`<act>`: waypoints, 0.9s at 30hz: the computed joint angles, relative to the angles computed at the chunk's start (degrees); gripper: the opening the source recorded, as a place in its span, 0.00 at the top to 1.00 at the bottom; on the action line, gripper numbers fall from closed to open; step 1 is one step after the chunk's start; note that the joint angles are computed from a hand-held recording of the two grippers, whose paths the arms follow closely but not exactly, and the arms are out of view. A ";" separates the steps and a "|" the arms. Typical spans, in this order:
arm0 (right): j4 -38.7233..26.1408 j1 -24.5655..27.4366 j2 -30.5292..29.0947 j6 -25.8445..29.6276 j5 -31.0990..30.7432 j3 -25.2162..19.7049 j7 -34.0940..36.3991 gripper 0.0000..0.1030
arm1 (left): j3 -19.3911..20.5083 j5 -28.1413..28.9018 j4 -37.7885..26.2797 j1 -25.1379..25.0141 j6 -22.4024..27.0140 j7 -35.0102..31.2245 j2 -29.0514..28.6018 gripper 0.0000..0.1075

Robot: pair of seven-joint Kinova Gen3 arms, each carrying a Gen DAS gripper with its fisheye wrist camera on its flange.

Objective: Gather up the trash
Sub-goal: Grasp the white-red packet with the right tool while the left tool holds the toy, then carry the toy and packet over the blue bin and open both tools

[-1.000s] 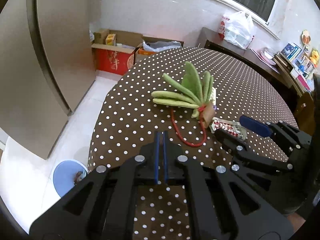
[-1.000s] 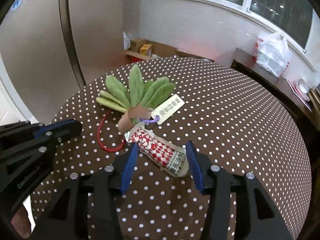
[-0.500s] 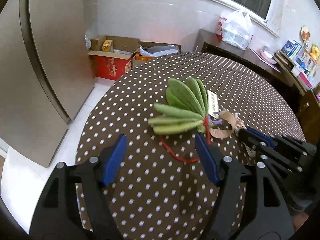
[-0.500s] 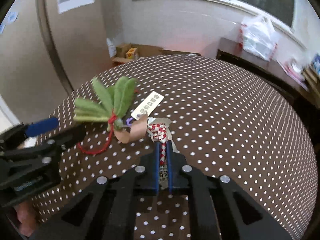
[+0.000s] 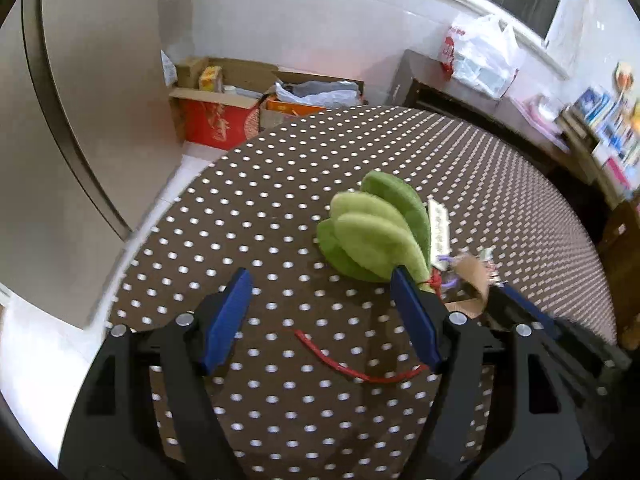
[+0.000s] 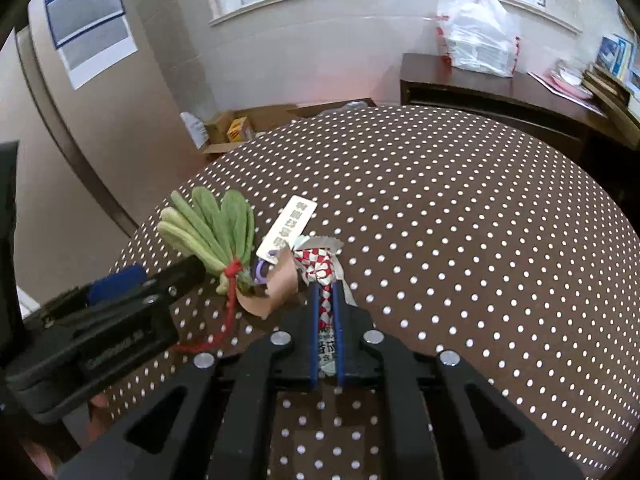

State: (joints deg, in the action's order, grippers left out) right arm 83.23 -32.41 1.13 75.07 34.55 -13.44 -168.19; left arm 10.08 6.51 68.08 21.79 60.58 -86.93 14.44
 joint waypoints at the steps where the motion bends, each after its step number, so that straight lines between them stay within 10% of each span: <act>1: 0.06 0.16 -0.04 -0.27 -0.22 0.13 -0.21 0.93 | 0.19 1.52 -0.12 -0.67 0.09 -0.09 0.11 0.34; 21: 1.21 1.30 -0.31 -4.26 -1.02 0.40 -2.87 0.93 | 0.06 0.25 -7.86 4.45 3.34 7.52 5.31 0.35; 27: 2.21 1.42 -0.88 -5.70 -0.75 0.10 -3.90 0.93 | 1.19 0.75 -8.54 4.47 4.47 5.57 5.88 0.72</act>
